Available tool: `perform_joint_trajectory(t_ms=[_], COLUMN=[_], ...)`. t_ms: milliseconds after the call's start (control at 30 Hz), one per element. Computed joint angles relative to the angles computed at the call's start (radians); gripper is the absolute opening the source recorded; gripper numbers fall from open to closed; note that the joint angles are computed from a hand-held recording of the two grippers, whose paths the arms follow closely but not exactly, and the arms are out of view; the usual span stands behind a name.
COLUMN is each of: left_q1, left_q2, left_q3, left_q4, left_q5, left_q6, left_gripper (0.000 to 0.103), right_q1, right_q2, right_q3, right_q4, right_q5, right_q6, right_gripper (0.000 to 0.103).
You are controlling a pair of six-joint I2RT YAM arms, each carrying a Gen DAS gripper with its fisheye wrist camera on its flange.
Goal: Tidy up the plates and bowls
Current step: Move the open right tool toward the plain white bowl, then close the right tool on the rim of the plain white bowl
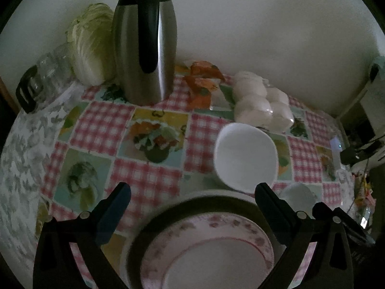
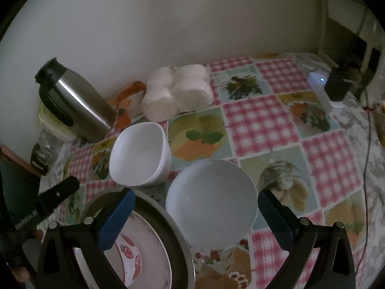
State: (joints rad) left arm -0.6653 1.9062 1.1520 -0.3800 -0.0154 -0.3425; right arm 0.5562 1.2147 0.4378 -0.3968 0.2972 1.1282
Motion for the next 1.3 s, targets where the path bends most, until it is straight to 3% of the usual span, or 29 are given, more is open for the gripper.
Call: perform_joint_trajectory(t_ms=[200, 300, 400, 500, 600, 667, 733, 1000, 1300], left_q1=[0.053, 0.071, 0.083, 0.093, 0.082, 0.067, 0.047, 0.017, 0.014], left_q2=[0.113, 0.165, 0.219, 0.292, 0.356, 0.381, 0.414, 0.585, 0.673], left_q3=[0.158, 0.228, 0.295, 0.379, 0.456, 0.488, 0.527, 0.719, 0.8], left_q4=[-0.116, -0.153, -0.191, -0.239, -0.281, -0.29, -0.31, -0.431, -0.471], left_q5=[0.051, 0.064, 0.102, 0.164, 0.179, 0.179, 0.16, 0.158, 0.228], left_q6=[0.099, 0.15, 0.172, 0.175, 0.175, 0.185, 0.201, 0.204, 0.188], left_gripper=[0.101, 0.089, 0.085, 0.062, 0.052, 0.047, 0.043, 0.018, 0.012], right_q1=[-0.075, -0.13, -0.175, -0.208, -0.221, -0.228, -0.241, -0.235, -0.232], right_q2=[0.159, 0.22, 0.28, 0.348, 0.442, 0.498, 0.543, 0.684, 0.772], right_q3=[0.063, 0.096, 0.141, 0.186, 0.255, 0.294, 0.311, 0.392, 0.434], right_q4=[0.097, 0.151, 0.164, 0.183, 0.16, 0.144, 0.151, 0.165, 0.183], right_q5=[-0.054, -0.109, -0.141, -0.192, -0.19, -0.192, -0.211, -0.232, -0.251], right_q6=[-0.122, -0.19, -0.235, -0.284, -0.321, -0.337, -0.352, -0.395, -0.412], right_gripper=[0.103, 0.103, 0.093, 0.086, 0.068, 0.048, 0.036, 0.017, 0.013])
